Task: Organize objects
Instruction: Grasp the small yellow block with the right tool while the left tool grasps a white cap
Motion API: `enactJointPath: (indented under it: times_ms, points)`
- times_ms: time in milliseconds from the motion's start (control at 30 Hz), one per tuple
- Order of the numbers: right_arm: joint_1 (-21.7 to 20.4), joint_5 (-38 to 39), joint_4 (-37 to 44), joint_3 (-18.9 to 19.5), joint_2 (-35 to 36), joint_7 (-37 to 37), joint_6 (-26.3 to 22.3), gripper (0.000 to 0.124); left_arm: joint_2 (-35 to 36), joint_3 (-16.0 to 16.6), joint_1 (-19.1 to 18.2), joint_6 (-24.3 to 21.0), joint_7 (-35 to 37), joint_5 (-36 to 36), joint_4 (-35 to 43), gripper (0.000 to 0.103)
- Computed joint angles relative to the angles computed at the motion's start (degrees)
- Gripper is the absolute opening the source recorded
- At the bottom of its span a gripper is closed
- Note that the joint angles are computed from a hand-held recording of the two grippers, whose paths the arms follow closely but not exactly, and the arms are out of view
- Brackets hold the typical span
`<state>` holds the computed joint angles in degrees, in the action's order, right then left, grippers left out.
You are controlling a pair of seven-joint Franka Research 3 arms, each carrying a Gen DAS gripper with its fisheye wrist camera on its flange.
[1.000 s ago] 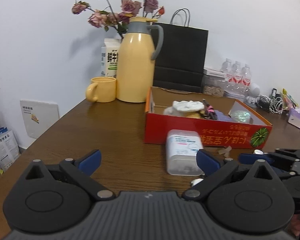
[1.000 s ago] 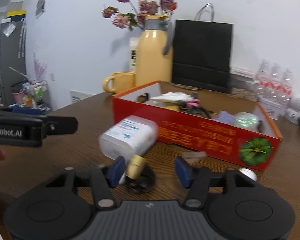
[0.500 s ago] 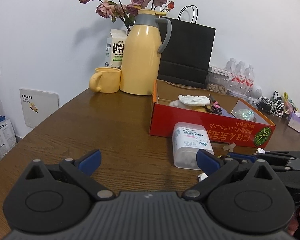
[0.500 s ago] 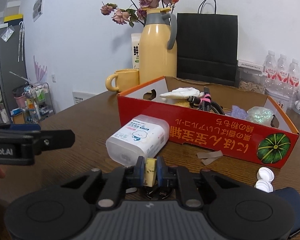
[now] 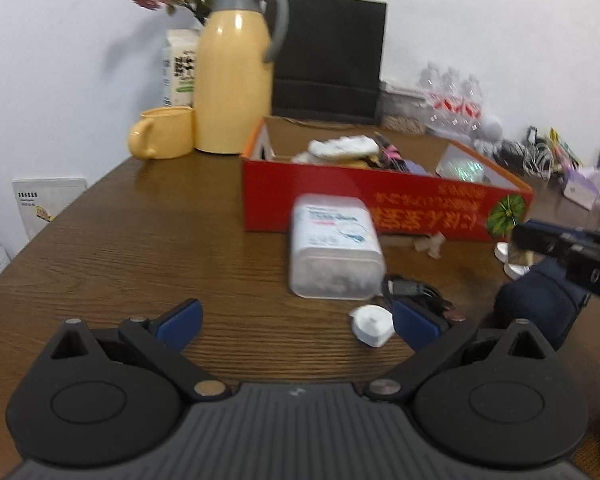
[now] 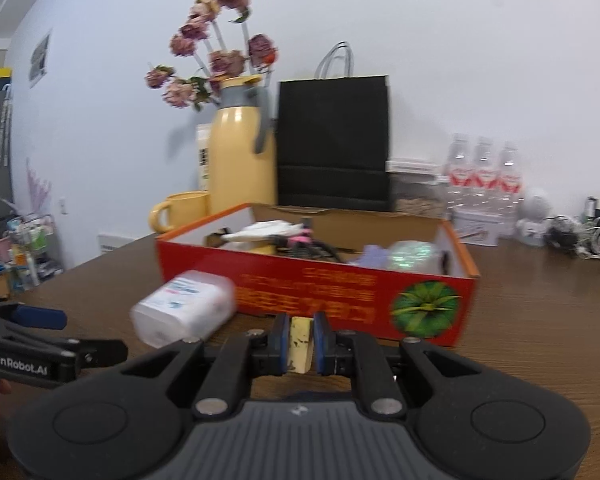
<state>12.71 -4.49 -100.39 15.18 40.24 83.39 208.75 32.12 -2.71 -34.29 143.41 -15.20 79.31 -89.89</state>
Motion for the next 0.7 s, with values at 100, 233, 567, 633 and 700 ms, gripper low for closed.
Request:
enactJointPath:
  times_ms: [100, 233, 567, 633, 700]
  points:
    - [-0.56, 0.24, -0.89, -0.72, -0.40, -0.02, 0.96, 0.011, 2.34, -0.58, 0.09, -0.88, 3.97, -3.36, 3.11, 0.103]
    - [-1.15, 0.09, -1.77, -1.21, -0.44, 0.04, 2.16, 0.011, 4.42, -0.26, -0.39, -0.96, 8.19, -7.11, 5.96, 0.103]
    - [-3.47, -4.57, -2.67, -0.01, -0.36, 3.71, 3.89, 0.011, 7.44, 1.38, -1.68, 0.49, 14.75, -13.00, 10.23, 0.078]
    - [-3.34, -4.80, -2.66, -0.21, -0.39, 3.91, 3.89, 0.011, 7.64, 2.19, -2.41, 1.18, 15.15, -12.64, 10.51, 0.048]
    - [-3.12, -4.81, -2.73, -0.41, -0.49, 3.97, 3.93, 0.011, 7.39, 2.77, -2.63, 3.11, 14.84, -11.84, 9.93, 0.031]
